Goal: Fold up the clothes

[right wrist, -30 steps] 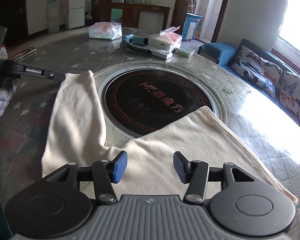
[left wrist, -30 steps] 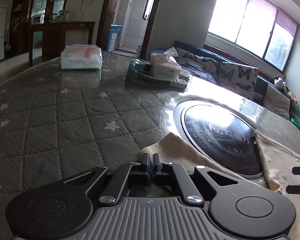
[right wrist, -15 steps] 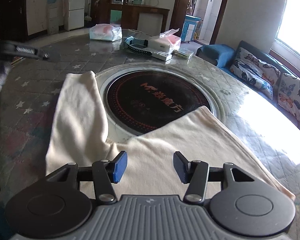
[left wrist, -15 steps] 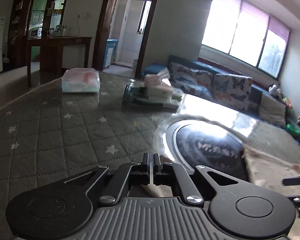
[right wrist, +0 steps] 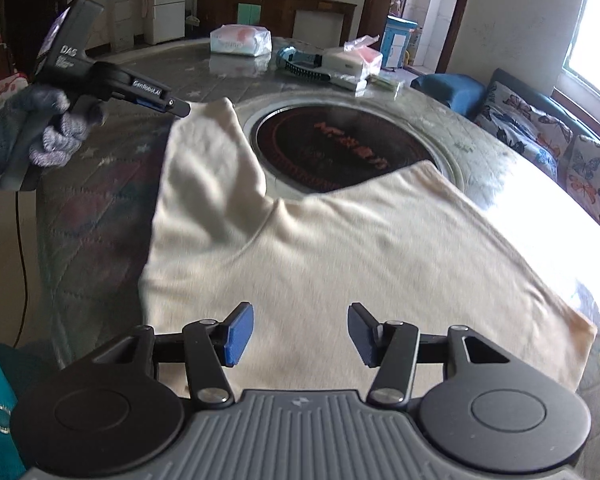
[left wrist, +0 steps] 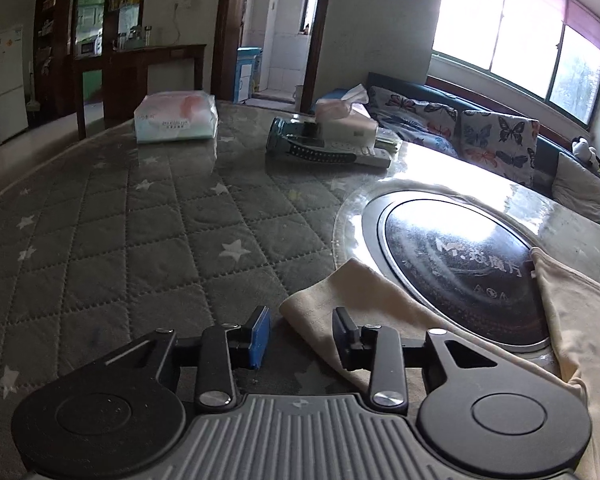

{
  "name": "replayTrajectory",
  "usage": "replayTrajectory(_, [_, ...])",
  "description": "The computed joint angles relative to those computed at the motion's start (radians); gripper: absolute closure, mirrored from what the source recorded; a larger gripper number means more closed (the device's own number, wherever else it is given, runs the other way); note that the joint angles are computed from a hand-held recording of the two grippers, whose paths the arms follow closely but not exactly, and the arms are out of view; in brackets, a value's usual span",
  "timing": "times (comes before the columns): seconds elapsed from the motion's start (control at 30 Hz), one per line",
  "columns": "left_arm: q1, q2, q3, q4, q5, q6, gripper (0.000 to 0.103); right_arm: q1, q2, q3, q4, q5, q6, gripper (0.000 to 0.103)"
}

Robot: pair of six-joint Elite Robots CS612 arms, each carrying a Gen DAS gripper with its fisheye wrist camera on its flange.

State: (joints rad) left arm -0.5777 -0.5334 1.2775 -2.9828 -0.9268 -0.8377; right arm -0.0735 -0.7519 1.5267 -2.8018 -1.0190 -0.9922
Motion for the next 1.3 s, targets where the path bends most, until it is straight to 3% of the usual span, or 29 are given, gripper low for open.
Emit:
replayTrajectory(0.07, [0.002,0.003,-0.001,-0.009,-0.005,-0.007,0.076,-0.004,-0.001,0.006,-0.002,0.001,0.012,0.05])
replayTrajectory(0.13, [0.005,0.005,-0.002,-0.02,-0.014,-0.01,0.094,-0.007,0.0,0.008,-0.007,0.004,0.028,0.05])
replayTrajectory(0.2, [0.003,0.004,0.0,-0.051,-0.011,0.0,0.098,-0.011,0.0,0.012,-0.016,0.009,0.044,0.05])
replayTrajectory(0.33, [-0.008,0.0,0.003,-0.134,0.009,0.044,0.099,-0.019,-0.002,0.015,-0.031,0.025,0.079,0.05])
replayTrajectory(0.47, [-0.031,-0.01,-0.012,-0.292,-0.028,0.184,0.099,-0.03,-0.002,0.018,-0.055,0.034,0.116,0.05])
replayTrajectory(0.6, [-0.062,-0.008,-0.053,-0.422,-0.102,0.354,0.099,-0.044,0.0,0.022,-0.091,0.036,0.165,0.05])
replayTrajectory(0.73, [-0.089,0.004,-0.101,-0.484,-0.223,0.471,0.099,-0.063,-0.003,0.033,-0.118,0.042,0.207,0.05])
replayTrajectory(0.93, [-0.108,0.046,-0.182,-0.451,-0.449,0.596,0.094,-0.085,-0.006,0.049,-0.145,0.034,0.256,0.05])
replayTrajectory(1.1, [-0.109,0.054,-0.185,-0.37,-0.432,0.669,0.093,-0.1,-0.013,0.068,-0.155,0.026,0.274,0.05])
replayTrajectory(1.3, [-0.093,0.013,-0.075,-0.284,-0.376,0.718,0.091,-0.116,-0.029,0.086,-0.152,0.023,0.277,0.05])
